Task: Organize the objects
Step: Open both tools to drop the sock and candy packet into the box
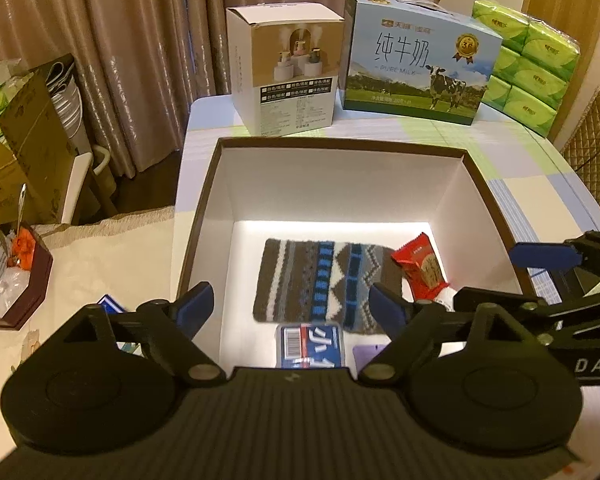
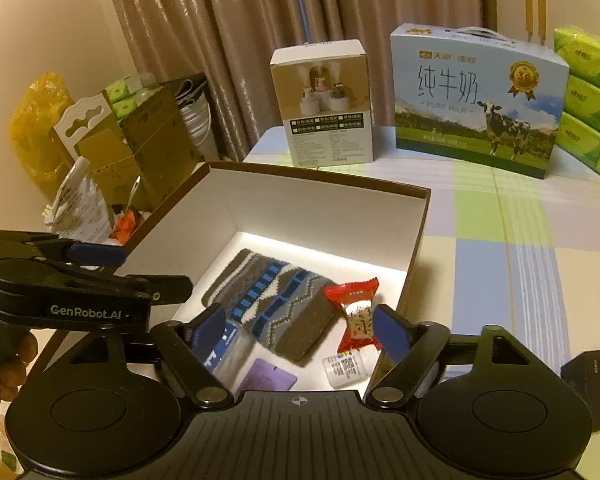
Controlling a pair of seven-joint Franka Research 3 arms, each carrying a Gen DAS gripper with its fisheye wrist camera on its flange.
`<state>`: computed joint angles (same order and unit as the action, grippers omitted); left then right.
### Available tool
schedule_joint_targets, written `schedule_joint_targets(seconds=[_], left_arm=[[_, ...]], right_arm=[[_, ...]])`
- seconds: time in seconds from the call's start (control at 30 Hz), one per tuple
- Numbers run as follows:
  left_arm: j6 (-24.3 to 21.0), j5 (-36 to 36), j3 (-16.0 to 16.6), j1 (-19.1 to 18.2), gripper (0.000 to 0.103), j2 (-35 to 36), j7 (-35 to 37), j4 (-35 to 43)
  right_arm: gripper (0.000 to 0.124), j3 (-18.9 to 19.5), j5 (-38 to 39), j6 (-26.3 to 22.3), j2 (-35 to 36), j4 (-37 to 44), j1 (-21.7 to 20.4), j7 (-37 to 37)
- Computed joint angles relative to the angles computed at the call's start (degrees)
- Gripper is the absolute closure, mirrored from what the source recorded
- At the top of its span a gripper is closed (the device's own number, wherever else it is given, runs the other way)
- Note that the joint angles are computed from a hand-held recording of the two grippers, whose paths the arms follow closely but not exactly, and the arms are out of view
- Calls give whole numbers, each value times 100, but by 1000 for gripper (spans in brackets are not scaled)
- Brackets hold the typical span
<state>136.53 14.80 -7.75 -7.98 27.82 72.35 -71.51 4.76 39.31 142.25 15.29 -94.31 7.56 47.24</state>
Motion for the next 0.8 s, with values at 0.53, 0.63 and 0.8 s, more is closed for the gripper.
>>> schedule_joint_targets(seconds=[0.53,0.63,0.8], left_arm=[[192,270,-18,-8,13,-1077,-509,-1232],[227,303,-40,-9,13,-1242,-580,-1419],[210,310,-85,-22,13,-1501,-709,-1695]], right_arm=[[28,-119,355,-92,-669,-622,-11,-168],[28,-170,407,-156,-823,-780,-16,-235],[27,-270,491,-256,-1106,-1074,-16,-312]])
